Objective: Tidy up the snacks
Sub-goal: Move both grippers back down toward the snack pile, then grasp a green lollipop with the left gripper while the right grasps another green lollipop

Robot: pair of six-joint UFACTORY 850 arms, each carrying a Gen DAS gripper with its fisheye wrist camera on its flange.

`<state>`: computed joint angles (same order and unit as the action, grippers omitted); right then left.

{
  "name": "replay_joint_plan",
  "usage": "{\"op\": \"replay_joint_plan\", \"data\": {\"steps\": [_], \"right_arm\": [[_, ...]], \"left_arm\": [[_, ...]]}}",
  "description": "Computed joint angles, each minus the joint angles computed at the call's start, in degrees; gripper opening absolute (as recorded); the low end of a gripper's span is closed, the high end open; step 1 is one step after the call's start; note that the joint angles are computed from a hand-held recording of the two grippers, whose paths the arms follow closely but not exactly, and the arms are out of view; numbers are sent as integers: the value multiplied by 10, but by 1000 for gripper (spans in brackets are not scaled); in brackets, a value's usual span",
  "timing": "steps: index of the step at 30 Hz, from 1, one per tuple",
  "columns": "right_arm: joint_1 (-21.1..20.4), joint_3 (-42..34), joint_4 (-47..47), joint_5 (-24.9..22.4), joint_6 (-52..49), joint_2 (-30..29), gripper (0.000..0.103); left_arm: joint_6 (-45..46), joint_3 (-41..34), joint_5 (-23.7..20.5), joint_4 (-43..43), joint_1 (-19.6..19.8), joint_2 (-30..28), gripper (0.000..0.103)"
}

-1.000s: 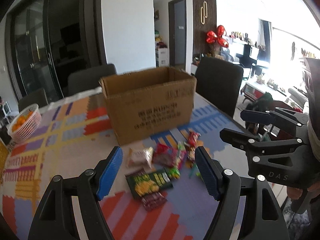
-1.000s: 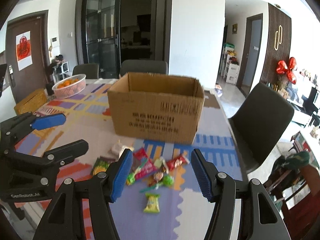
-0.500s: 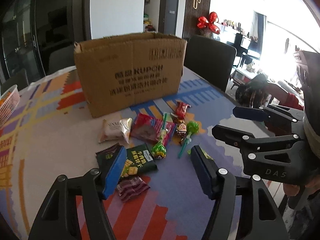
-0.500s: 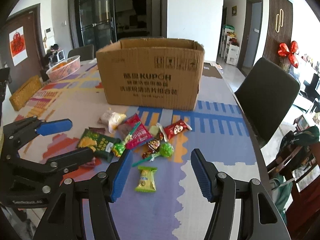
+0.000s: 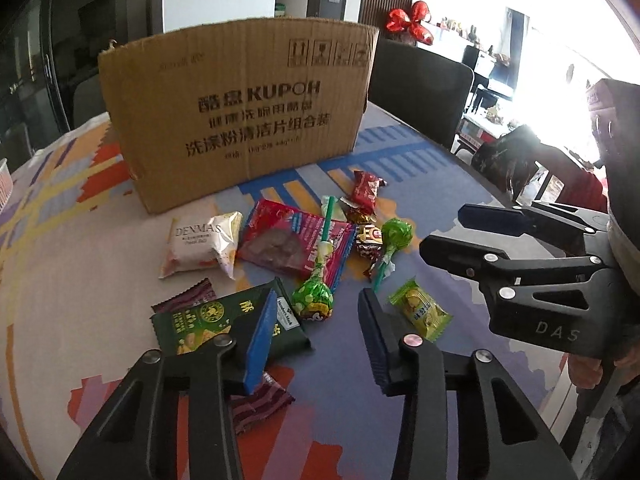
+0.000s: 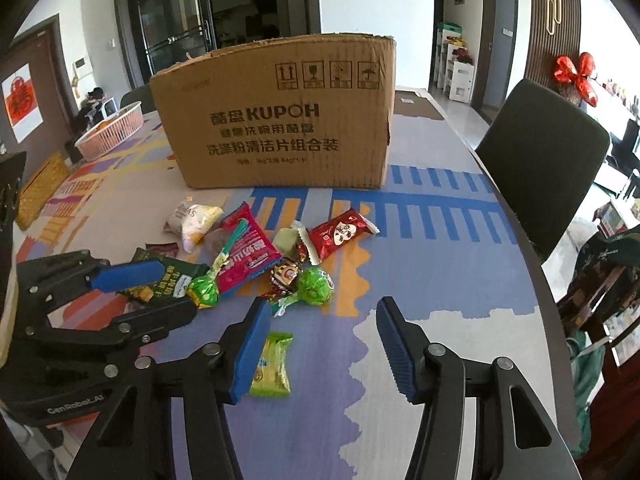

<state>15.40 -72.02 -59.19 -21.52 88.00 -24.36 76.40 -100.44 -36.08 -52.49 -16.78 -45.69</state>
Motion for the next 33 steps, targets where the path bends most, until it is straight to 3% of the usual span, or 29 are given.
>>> {"op": "replay_joint_plan", "data": {"steps": [6, 16, 33], "right_arm": [[-14, -9, 32, 26, -19, -12, 47], [-26, -27, 93, 47, -76, -32, 42], [-43, -45, 239, 88, -220, -51, 30]], "left_arm": [[-32, -25, -13, 27, -5, -19, 32], [-50, -42, -2, 49, -12, -32, 32], [-144, -76, -29, 92, -11, -51, 26]]}}
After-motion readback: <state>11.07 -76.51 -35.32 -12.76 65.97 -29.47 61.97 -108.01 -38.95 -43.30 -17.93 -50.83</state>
